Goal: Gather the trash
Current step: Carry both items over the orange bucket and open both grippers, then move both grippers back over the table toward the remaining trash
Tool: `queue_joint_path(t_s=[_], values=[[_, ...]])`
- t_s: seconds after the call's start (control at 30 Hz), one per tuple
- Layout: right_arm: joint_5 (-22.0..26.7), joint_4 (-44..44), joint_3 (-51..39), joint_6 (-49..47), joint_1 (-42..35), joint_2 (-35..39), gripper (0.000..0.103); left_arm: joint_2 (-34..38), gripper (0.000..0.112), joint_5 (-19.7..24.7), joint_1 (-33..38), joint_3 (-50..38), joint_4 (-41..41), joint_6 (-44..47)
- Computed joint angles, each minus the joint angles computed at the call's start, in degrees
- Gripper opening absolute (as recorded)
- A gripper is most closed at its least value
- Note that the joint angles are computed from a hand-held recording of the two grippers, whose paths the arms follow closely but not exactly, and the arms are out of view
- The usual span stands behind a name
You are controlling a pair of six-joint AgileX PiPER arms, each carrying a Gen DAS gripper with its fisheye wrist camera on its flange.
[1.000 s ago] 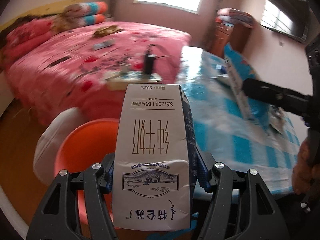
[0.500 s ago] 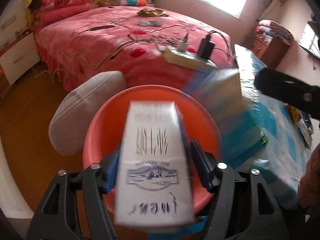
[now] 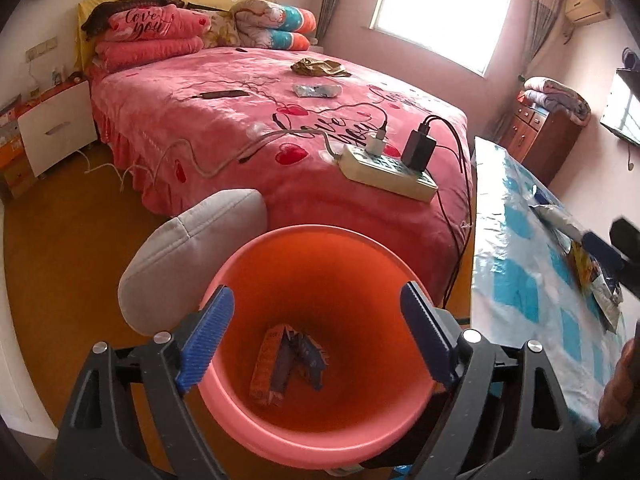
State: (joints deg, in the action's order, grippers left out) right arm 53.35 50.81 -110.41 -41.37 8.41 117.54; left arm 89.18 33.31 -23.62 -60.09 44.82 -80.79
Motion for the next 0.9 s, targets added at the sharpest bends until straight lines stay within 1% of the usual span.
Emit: queue_joint_path(t_s=[0.1, 0.2, 0.3, 0.43, 0.53, 0.7, 0.9], values=[[-2.66, 2.18, 5.75, -3.12, -2.32, -2.83, 0.094, 2.10, 0.086, 6.21, -2.32, -4.94, -2.71, 3.67], [-3.37, 4.29, 9.82, -5.76, -4.24, -4.68, 0.095, 3.71, 0.086, 10.02, -4.00, -9.12, -5.41, 7.13], [-4.03, 5.72, 13.05, -8.72, -6.14, -6.22, 0.095, 5.28, 0.086, 12.77, -5.06, -13.26, -8.73, 10.77], [-5.78, 8.54, 17.22, -13.75, -7.86, -8.35, 0.095, 6.45, 0.086, 14.26, -7.22, -16.82, -9.23, 11.64], [-5.20, 10.30, 18.13, -15.67, -9.48, -8.66, 0.095, 8.55, 0.086, 17.96, -9.43, -21.76, -9.47, 13.92], [-3.70, 11.67, 18.74, -17.18, -12.16, -8.74, 0.095, 11.46, 0.086, 22.13, -12.55, -28.12, -9.24, 15.51], [-2.81, 11.45, 18.72, -18.33, -14.21, -8.43, 0.095, 14.46, 0.086, 24.77, -15.35, -33.69, -10.04, 17.24]])
